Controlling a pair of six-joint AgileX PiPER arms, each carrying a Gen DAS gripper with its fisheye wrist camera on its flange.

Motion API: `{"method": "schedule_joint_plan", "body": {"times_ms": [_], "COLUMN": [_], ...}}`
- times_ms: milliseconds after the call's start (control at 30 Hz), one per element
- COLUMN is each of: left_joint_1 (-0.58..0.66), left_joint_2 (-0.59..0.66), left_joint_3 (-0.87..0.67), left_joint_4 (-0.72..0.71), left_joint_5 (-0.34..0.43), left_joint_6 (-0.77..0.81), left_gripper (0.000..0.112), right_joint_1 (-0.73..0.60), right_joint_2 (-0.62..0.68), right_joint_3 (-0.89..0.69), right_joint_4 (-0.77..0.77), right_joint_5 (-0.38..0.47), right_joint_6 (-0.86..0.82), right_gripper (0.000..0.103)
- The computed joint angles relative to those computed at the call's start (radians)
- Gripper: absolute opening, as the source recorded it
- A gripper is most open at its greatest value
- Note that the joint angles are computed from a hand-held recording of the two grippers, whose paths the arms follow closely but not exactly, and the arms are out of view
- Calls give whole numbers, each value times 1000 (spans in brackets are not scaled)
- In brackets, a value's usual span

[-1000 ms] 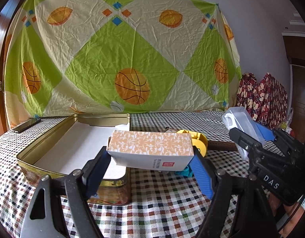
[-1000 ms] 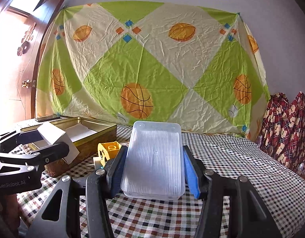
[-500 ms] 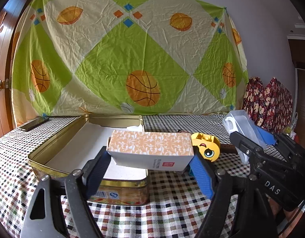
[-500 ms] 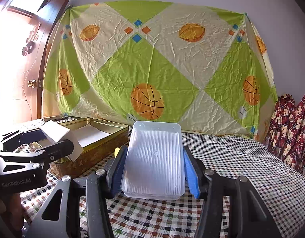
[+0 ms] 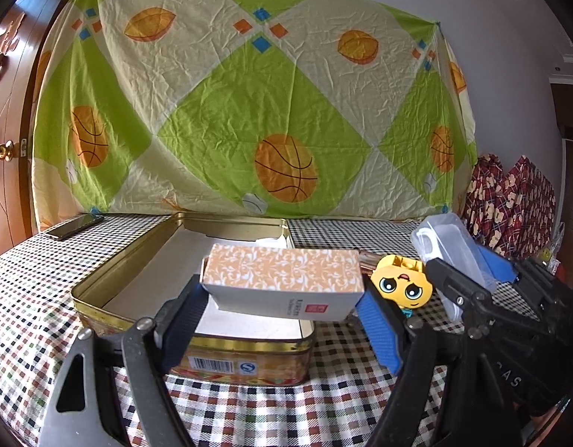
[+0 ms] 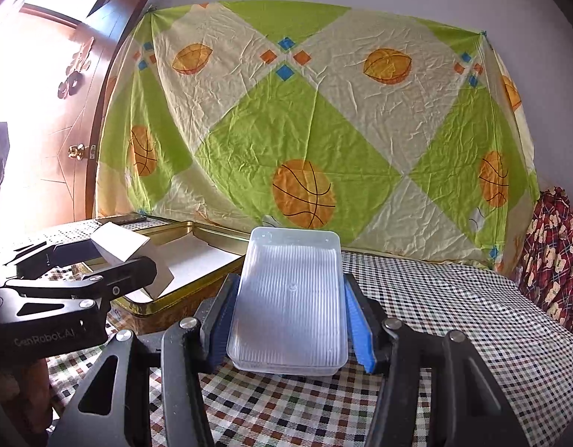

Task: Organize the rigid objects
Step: 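Lift the white box with left gripper while right carries clear container toward gold tin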

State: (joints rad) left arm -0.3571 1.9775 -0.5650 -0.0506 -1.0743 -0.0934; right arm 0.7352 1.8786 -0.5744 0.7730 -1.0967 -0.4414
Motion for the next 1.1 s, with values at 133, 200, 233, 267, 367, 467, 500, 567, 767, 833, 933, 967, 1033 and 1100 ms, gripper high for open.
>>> {"method": "schedule_joint_plan", "body": {"times_ms": [133, 200, 233, 267, 367, 467, 500, 567, 767, 833, 933, 967, 1033, 1100], "left_joint_1": [19, 25, 28, 32, 48, 55, 58, 63, 90, 96, 104, 106, 109, 114], "left_joint_2": [-3, -5, -5, -6, -6, -7, -7, -7, -4, -4, -4, -5, -5, -5], "left_joint_3": [2, 4, 5, 6, 8, 10, 12, 13, 15, 16, 19, 20, 25, 27], "left_joint_4": [13, 15, 16, 17, 30, 34, 35, 34, 44, 46, 49, 49, 45, 45], "left_joint_5": [3, 2, 2, 1, -1, -1, -3, -5, -8, -10, -14, -16, -24, -28], "left_joint_6": [-12, -15, -17, -19, -30, -33, -35, -35, -48, -50, -53, -52, -50, -51], "left_gripper": [80, 80, 80, 80, 80, 80, 80, 80, 80, 80, 80, 80, 80, 80], "right_joint_1": [13, 17, 18, 19, 26, 34, 36, 36, 38, 41, 45, 46, 49, 53], "right_joint_2": [8, 11, 13, 14, 20, 27, 29, 30, 33, 35, 38, 40, 43, 46], "right_joint_3": [-19, -27, -31, -34, -48, -60, -62, -66, -74, -77, -83, -86, -93, -97], "right_joint_4": [7, 8, 8, 7, 11, 15, 16, 14, 13, 14, 15, 14, 15, 14], "right_joint_5": [10, 13, 16, 19, 26, 29, 29, 34, 41, 40, 44, 46, 51, 52], "right_joint_6": [-17, -24, -27, -30, -43, -55, -57, -59, -57, -58, -61, -62, -69, -72], "right_gripper": [56, 56, 56, 56, 56, 56, 56, 56, 56, 56, 56, 56, 56, 56]}}
